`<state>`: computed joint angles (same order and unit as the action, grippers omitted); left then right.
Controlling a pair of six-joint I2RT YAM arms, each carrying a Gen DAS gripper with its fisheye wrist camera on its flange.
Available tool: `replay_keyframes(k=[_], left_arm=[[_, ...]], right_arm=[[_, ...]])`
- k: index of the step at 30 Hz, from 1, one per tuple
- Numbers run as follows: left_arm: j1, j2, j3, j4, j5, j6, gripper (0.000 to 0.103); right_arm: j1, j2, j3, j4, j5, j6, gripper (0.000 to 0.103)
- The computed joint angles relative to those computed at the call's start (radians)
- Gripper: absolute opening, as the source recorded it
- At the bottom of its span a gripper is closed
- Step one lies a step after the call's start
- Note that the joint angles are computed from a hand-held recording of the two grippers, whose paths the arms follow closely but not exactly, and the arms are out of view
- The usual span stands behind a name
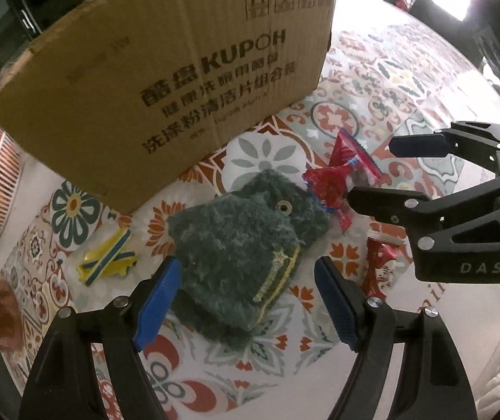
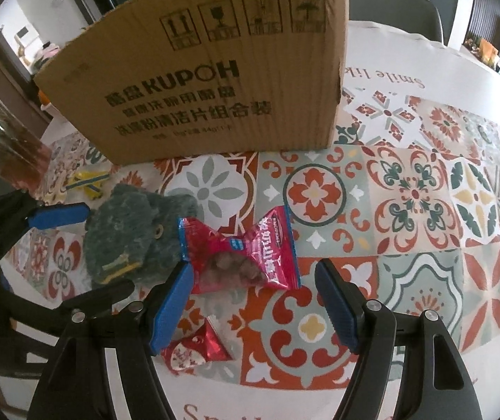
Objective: Organize soft objects
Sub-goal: 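Withdraw both tools from the box toward the glove and red candy bag, then close the left tool on the grey glove while the right tool grips the red candy bag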
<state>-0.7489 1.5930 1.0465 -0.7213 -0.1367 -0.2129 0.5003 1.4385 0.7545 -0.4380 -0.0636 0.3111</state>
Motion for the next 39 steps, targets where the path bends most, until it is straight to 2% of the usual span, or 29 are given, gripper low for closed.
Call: replay_keyframes(k=[11, 21, 23, 24, 26, 28, 29, 32, 39], left_arm=[[0.034, 0.08, 0.014, 0.057, 0.035, 0.059, 0.081], [0.032, 0.114, -0.002, 0.141, -0.002, 0.049, 0.084], [0.029, 0.116, -0.009, 0.164, -0.014, 0.027, 0.079], [0.028, 0.112, -0.016, 0.173, -0.019, 0.015, 0.077], [0.022, 0.094, -0.034, 0.187, -0.041, -0.026, 0.06], [0.011, 0.081, -0.043, 0.187, -0.076, -0.068, 0.051], [0.011, 0.071, -0.05, 0.19, -0.073, -0.087, 0.043], [0.01, 0.043, -0.065, 0.188, -0.058, -0.149, 0.029], [-0.004, -0.06, -0.139, 0.192, -0.046, -0.288, 0.019]], right_arm=[[0.001, 0.113, 0.029, 0.065, -0.016, 0.005, 0.073], [0.034, 0.143, 0.022, 0.123, 0.02, 0.023, 0.07], [0.038, 0.134, 0.011, 0.13, 0.025, 0.028, 0.067], [0.041, 0.128, 0.005, 0.135, 0.027, 0.038, 0.061], [0.036, 0.105, -0.019, 0.142, 0.022, 0.045, 0.058], [0.028, 0.091, -0.036, 0.15, 0.015, 0.049, 0.056], [0.025, 0.085, -0.043, 0.154, 0.013, 0.051, 0.056], [0.011, 0.067, -0.062, 0.167, -0.008, 0.058, 0.05], [-0.008, 0.007, -0.093, 0.166, -0.024, 0.058, 0.041]])
